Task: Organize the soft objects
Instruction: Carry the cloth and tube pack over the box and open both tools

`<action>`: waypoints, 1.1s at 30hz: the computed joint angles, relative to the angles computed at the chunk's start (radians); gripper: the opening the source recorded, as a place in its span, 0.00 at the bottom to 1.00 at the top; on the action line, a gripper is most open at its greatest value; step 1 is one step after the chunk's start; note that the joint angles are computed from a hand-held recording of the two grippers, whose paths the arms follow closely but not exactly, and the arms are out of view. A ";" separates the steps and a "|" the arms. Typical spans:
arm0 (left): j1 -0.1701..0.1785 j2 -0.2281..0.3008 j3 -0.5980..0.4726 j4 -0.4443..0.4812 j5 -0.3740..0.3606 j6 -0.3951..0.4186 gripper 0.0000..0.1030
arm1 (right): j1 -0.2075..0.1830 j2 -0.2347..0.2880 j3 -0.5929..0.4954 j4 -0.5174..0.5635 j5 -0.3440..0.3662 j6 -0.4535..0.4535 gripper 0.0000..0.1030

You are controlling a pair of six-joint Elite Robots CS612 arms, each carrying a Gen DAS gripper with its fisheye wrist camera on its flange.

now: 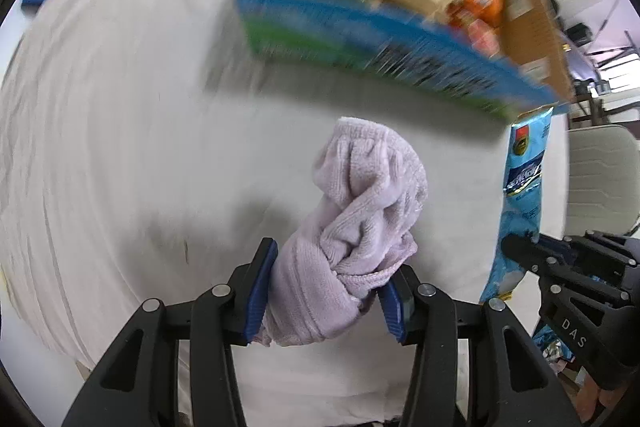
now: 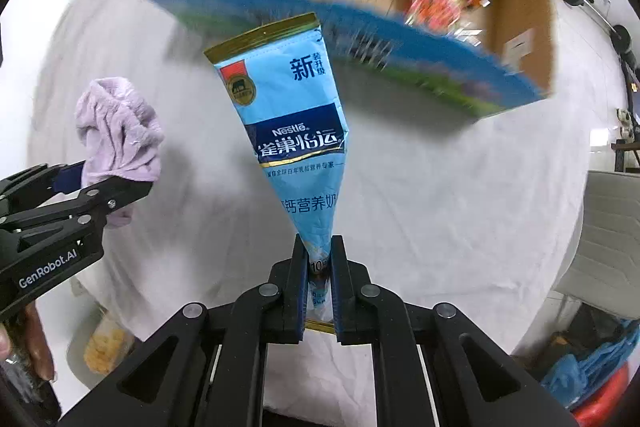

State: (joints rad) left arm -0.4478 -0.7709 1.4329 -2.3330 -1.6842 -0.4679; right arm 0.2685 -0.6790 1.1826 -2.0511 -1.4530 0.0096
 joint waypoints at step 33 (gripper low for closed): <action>0.048 0.346 -0.731 0.414 -0.187 -0.008 0.44 | -0.076 0.313 -0.649 0.292 0.112 0.233 0.10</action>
State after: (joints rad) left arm -0.3997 -0.4254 0.7017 -1.9185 -1.8715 -0.4763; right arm 0.1929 -0.3662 0.5339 -1.7592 -1.3411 0.2421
